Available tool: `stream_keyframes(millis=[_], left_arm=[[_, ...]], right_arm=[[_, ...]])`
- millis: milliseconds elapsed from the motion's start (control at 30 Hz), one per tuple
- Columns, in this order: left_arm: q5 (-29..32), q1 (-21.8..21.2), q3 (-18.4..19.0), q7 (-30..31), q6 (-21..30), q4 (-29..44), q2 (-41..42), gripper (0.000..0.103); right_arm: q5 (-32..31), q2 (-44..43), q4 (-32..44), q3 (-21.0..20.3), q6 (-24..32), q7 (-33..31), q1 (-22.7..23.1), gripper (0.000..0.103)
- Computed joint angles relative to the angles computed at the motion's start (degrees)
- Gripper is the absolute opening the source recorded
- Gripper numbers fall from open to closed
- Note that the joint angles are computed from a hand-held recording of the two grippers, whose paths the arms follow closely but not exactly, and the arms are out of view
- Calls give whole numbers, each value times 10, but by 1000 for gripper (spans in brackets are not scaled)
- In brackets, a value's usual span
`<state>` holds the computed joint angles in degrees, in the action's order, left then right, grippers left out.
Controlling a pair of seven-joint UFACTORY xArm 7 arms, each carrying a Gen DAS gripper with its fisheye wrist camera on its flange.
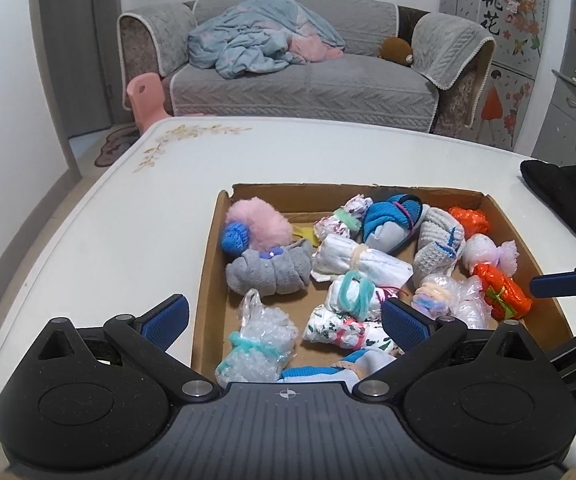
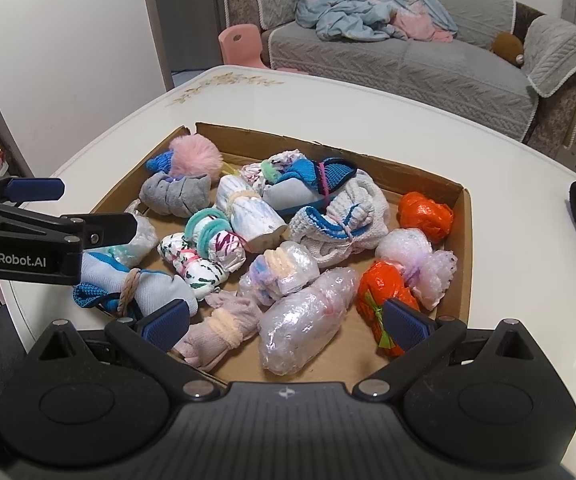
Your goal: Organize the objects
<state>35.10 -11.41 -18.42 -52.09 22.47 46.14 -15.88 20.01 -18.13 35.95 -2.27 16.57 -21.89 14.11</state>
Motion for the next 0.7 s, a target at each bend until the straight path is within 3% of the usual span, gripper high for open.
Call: stream_keyframes(millis=[300, 700], left_arm=[[-23, -10, 8, 15, -5, -4, -3, 103], [7, 7, -6, -1, -13, 2, -13, 103]], right_arm=[[0, 0, 1, 1, 0, 0, 0, 102], [0, 2, 5, 4, 0, -1, 4, 102]])
